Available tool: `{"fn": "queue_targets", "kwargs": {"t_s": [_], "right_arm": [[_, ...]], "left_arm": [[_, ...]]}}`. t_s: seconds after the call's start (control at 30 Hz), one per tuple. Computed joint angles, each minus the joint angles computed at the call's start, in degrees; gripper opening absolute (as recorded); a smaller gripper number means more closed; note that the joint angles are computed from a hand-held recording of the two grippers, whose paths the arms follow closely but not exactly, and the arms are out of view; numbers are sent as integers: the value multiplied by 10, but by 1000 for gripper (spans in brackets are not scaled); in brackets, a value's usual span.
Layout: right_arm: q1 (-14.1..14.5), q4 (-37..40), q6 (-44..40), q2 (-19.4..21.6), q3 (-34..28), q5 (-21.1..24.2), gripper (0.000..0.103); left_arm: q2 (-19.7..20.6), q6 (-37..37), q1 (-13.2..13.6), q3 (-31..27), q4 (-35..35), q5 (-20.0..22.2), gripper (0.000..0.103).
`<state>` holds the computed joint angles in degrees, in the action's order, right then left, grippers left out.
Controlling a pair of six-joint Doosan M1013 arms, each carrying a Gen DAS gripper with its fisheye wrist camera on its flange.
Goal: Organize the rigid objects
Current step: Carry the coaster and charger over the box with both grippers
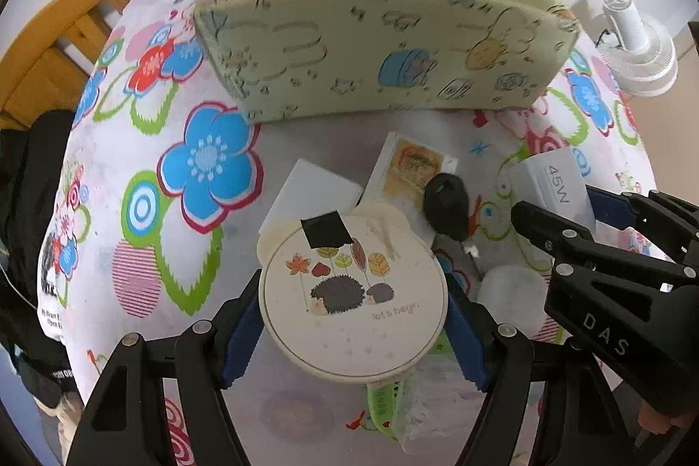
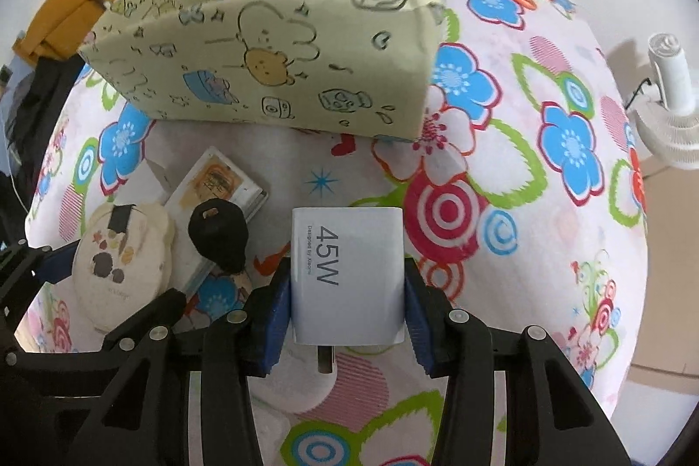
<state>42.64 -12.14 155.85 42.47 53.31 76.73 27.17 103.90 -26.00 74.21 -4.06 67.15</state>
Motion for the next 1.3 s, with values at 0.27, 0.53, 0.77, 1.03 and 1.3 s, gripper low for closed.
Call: {"fn": "queue_targets", "kwargs": {"t_s": [0.27,0.53,0.77,1.03,1.3], "right_arm": [[1,-20,23,-22,4,15,50],[5,-35,51,-29,-8,29,49],[12,-54,67,-27,-26,45,50],[15,-84,82,-20,-60,72,50],[19,-107,101,-7,-95,99,50]], "left_arm": [[-9,22,-3,-8,-10,-6,77],[-17,52,4,-8,-25,-14,77],[-19,75,8,-18,-38,-19,77],[-20,101,16,-35,-57,-25,77],[-18,134,23,-52,-70,-31,77]]}}
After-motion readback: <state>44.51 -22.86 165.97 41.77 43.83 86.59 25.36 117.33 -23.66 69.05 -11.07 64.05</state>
